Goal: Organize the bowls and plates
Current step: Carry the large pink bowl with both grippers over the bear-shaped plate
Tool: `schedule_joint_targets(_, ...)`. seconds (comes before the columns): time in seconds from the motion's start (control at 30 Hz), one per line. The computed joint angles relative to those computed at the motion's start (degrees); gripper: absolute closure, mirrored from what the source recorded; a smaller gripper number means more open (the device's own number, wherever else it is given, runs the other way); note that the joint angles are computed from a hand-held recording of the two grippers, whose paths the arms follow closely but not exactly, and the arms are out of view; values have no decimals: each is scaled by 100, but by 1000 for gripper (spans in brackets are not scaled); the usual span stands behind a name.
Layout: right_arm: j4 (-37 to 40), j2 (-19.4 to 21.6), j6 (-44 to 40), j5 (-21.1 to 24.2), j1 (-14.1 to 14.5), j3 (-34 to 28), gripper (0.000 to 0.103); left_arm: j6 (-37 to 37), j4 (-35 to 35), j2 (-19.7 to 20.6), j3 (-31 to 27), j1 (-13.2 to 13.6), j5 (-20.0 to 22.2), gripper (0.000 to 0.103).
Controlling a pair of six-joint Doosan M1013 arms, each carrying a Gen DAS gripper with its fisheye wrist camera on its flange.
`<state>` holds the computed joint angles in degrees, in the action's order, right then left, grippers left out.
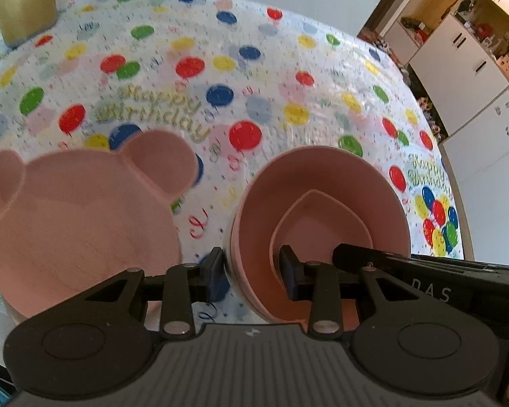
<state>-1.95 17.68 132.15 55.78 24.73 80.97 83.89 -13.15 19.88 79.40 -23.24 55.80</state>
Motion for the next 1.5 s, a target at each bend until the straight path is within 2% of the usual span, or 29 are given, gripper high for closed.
schedule_joint_targets(0.37, -154, 349, -151, 87, 245, -659, 80, 49, 94, -97, -75, 352, -68, 69)
schedule_joint_targets(0.9, 132, 1050, -476, 323, 568, -1568, 80, 92, 201, -114, 53, 925, 3, 69)
schedule_joint_targets(1.13, 286, 1241, -504, 498, 634, -1693, 80, 233, 182, -49, 133, 1035, 106, 70)
schedule_joint_targets(1.5, 292, 1304, -369, 570, 655, -1657, 80, 481, 105, 14, 192, 1055, 124, 70)
